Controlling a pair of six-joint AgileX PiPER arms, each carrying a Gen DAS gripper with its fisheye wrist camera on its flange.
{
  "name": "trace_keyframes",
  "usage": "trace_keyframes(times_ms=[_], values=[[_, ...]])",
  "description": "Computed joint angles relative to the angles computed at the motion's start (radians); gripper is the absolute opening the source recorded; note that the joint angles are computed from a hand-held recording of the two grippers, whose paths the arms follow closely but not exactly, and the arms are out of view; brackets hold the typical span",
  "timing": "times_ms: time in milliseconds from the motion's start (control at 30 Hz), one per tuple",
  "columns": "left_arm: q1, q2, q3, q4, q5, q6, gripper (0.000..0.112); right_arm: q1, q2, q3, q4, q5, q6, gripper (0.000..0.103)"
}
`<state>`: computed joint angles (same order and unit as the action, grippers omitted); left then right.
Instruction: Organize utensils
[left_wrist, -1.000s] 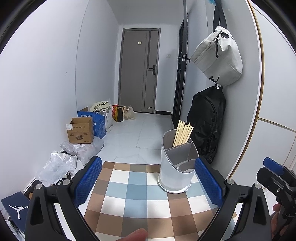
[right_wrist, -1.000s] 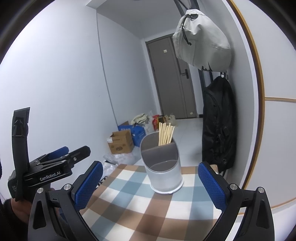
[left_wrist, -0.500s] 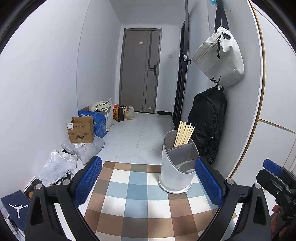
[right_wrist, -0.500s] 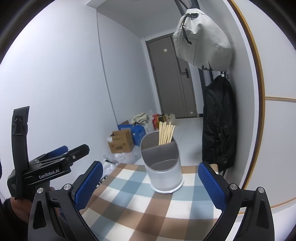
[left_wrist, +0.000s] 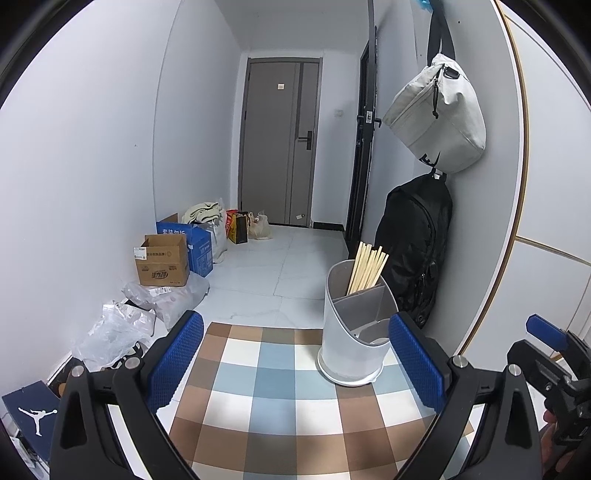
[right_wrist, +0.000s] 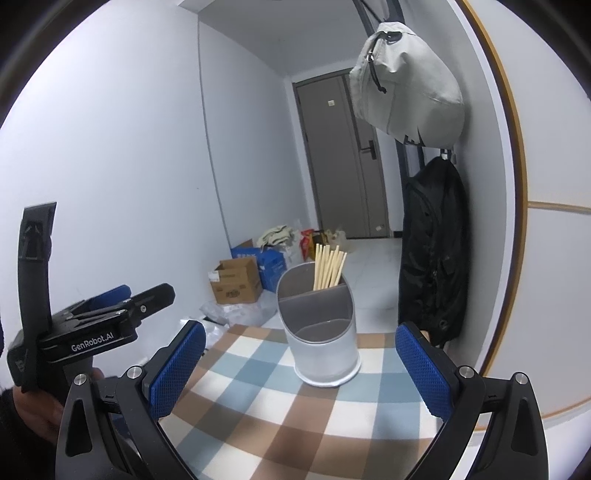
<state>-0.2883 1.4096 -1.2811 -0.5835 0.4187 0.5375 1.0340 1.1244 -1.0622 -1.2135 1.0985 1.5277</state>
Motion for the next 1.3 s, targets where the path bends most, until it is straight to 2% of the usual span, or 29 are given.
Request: trace_keyframes(times_ms=[100, 333, 500, 900, 1300], values=[[0.022, 0.011, -0.02, -0.048, 0.044, 0.019, 0.098, 0.007, 0.007, -0.005, 0.0, 0.005, -0.014, 0.103], [0.065, 0.049, -0.073, -0.06, 0.119, -0.034, 0.098, 0.006, 0.007, -0.008, 0.002, 0.002, -0.007, 0.103], [0.054, 0.038, -0.056, -0.046, 0.09, -0.028, 0.098, -0.006, 0.008, -0.012, 0.011, -0.01, -0.015, 0.103], [0.048, 0.039, -0.054, -0.032, 0.088, -0.026, 0.098, -0.012, 0.005, -0.008, 0.015, -0.024, -0.017, 0.103], [0.018, 0.035, -0.049, 0.059, 0.062, -0.08, 0.098, -0.028, -0.002, -0.014, 0.038, -0.033, -0.003, 0.103]])
